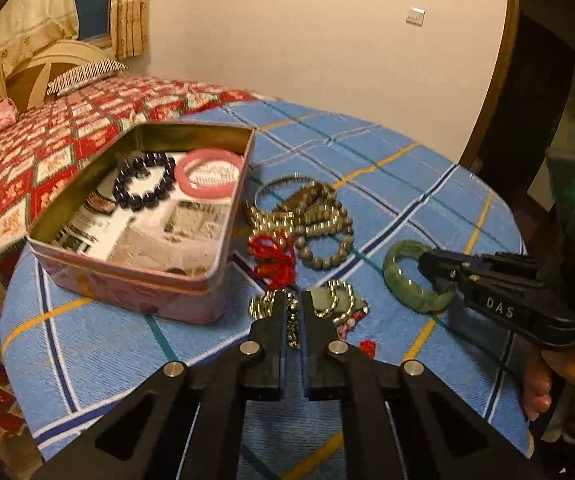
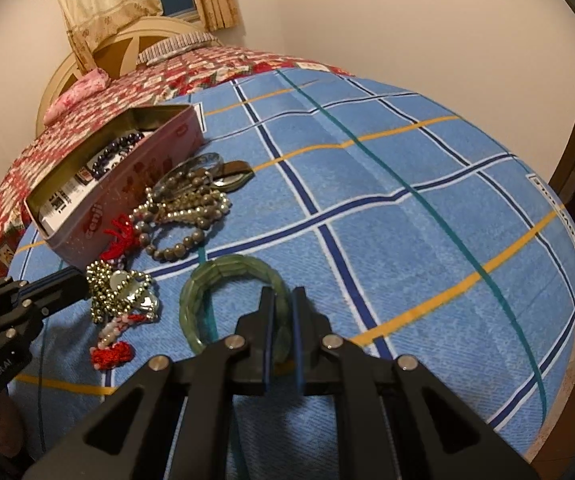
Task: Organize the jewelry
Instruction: 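Grasp the green jade bangle with the right tool while the left tool grasps a gold bead chain, then carry the jade bangle and gold chain into the tin with both tools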
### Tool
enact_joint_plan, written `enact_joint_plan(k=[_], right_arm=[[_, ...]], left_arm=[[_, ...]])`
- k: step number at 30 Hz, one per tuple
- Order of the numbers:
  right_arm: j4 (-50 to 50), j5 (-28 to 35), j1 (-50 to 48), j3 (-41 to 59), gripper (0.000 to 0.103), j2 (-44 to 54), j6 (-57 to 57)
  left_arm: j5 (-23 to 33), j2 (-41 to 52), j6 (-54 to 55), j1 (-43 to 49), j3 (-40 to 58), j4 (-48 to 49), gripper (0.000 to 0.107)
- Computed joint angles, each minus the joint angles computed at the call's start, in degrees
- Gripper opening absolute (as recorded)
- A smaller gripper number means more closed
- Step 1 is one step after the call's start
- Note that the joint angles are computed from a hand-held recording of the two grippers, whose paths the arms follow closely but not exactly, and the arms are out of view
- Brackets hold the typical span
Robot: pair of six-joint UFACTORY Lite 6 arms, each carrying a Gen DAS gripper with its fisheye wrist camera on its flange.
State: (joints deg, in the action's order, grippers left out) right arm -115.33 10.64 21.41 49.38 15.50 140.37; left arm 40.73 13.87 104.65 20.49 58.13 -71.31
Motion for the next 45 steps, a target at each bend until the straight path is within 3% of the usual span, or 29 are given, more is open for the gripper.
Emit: enact_joint_plan(k=[9, 13, 22, 35, 45], right_arm=[[-14.12, 1.24, 0.06, -3.50, 0.011, -3.25, 15.13], [-15.17, 1.44, 0.57, -3.25, 0.010, -3.25, 16.55], [-18.46, 1.33, 1.39, -3.58, 0.010, -5.28, 20.46], [1.98, 0.80, 5.74, 6.89, 0.010, -1.56, -1.69], [17.93, 0.48, 7.30, 18.84, 0.010, 3.97, -21.08]], left_arm=[[7.47, -4.61, 0.19, 4.07, 1.39, -1.52, 0.004], [10.16, -5.61, -0.55, 5.61, 2.67, -1.71, 0.004], [10.96, -5.70, -0.77, 6.43, 4.66, -2.86, 0.004], [8.34, -0.69, -4.86, 6.51, 13.10, -4.00, 0.004], [6.09, 7.94, -11.67, 6.25, 25.82, -2.24, 0.004]])
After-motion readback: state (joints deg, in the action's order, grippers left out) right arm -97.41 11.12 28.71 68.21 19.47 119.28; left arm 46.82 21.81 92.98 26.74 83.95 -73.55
